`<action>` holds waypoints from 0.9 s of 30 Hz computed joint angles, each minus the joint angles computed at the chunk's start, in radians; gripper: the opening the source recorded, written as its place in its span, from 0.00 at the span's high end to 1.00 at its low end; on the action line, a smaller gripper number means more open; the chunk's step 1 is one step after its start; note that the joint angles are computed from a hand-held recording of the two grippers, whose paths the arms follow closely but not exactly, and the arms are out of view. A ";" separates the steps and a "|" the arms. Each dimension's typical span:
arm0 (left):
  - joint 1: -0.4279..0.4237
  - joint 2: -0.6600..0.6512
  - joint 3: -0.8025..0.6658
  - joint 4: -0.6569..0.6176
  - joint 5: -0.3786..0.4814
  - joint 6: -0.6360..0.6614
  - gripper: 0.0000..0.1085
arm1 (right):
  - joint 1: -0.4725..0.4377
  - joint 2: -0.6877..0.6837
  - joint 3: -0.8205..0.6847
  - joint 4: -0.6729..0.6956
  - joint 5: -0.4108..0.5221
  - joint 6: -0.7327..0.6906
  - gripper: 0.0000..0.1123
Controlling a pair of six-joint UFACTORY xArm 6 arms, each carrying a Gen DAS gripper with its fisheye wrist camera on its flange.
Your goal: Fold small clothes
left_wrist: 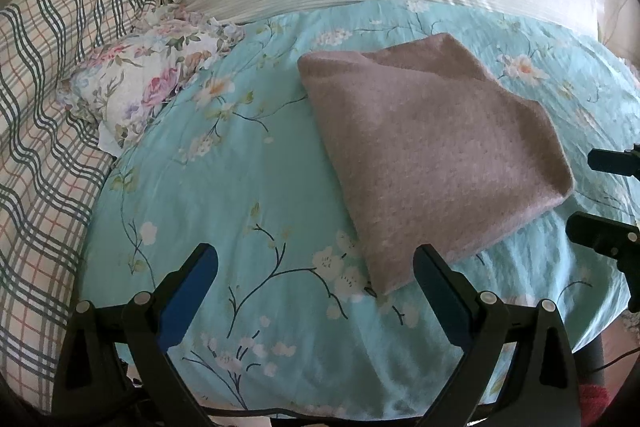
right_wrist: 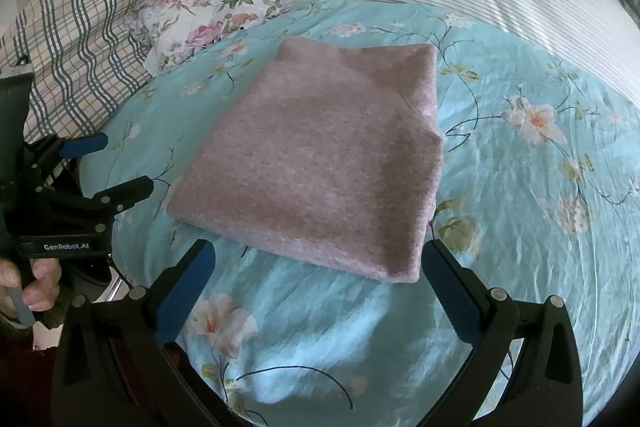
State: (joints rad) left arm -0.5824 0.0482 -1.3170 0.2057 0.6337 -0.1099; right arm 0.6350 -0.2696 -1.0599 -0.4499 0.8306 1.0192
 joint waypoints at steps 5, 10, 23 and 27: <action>0.019 0.044 -0.054 -0.106 0.014 0.069 0.09 | -0.028 0.006 -0.008 0.002 -0.024 -0.022 0.09; 0.044 0.132 -0.159 -0.222 0.047 0.112 0.09 | -0.095 0.015 -0.002 0.015 -0.093 -0.046 0.09; 0.061 0.492 -0.636 -0.314 0.204 0.077 0.09 | -0.389 0.247 -0.100 0.354 -0.340 -0.194 0.56; 0.059 0.552 -0.721 -0.299 0.244 0.061 0.10 | -0.403 0.254 -0.074 0.458 -0.478 -0.257 0.92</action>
State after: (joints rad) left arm -0.5238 0.6006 -2.0381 -0.0931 0.8774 -0.0486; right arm 0.2319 -0.0155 -1.1339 0.0081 0.3522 0.7619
